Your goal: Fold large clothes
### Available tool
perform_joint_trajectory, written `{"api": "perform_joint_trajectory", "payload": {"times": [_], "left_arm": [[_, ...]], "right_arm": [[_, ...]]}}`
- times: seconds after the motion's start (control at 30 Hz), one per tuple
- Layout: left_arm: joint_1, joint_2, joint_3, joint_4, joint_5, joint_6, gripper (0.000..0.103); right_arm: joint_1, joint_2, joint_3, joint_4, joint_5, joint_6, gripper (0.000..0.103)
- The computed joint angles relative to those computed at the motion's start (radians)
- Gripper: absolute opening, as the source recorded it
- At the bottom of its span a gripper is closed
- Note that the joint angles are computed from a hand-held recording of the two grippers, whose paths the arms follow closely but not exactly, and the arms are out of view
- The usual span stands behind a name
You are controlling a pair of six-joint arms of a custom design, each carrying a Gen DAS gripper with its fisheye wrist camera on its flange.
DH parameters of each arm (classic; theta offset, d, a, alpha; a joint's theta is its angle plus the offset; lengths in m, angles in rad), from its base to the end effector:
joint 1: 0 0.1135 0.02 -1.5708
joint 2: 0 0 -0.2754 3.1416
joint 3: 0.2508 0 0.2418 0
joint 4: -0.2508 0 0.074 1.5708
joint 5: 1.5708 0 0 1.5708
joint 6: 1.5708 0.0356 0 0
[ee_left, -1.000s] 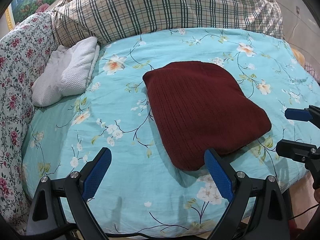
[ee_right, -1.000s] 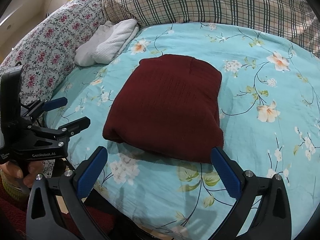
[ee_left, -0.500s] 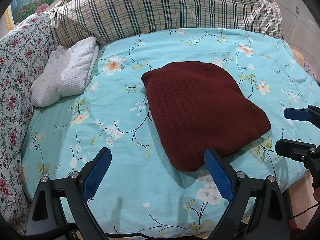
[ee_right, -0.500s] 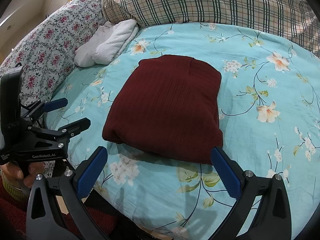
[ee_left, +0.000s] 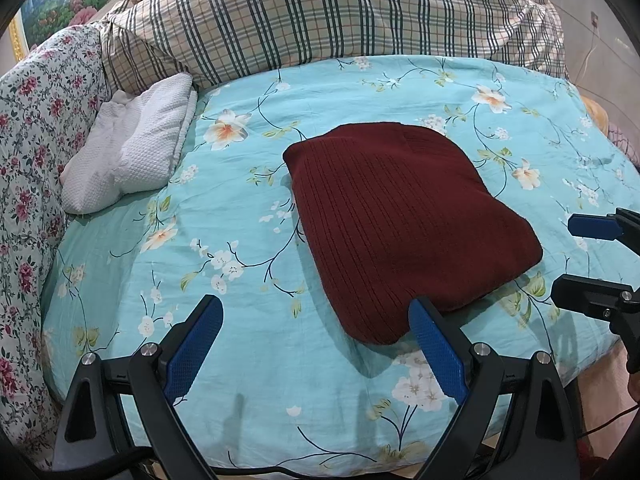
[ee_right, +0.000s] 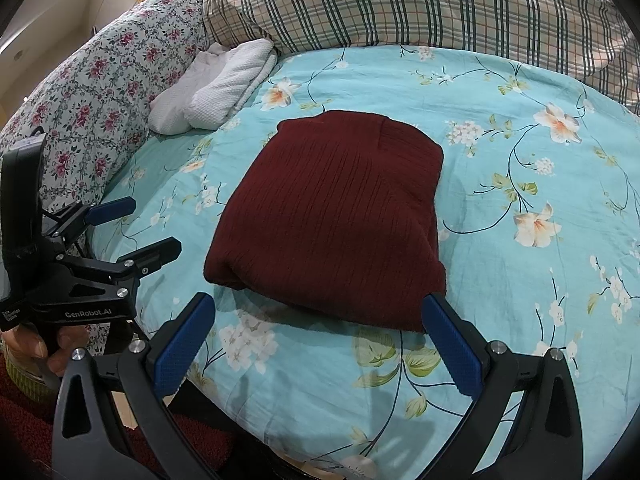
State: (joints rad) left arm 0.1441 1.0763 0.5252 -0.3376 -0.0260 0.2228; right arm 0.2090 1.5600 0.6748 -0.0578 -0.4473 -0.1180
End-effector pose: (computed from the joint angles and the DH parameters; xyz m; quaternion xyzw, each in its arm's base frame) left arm 0.1873 0.0281 0.1993 0.0327 0.9418 0.0731 0.3266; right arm 0.2649 0.0719 0.1597 -0.2185 0.9039 0.2244 0.2912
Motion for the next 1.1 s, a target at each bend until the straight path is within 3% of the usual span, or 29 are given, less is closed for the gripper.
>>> {"api": "perform_joint_trajectory", "payload": {"times": [1.1], "left_arm": [[0.055, 0.101, 0.046, 0.075, 0.048, 0.043, 0.094]], "right_arm": [[0.001, 0.039, 0.05, -0.007, -0.001, 0.013, 0.103]]}}
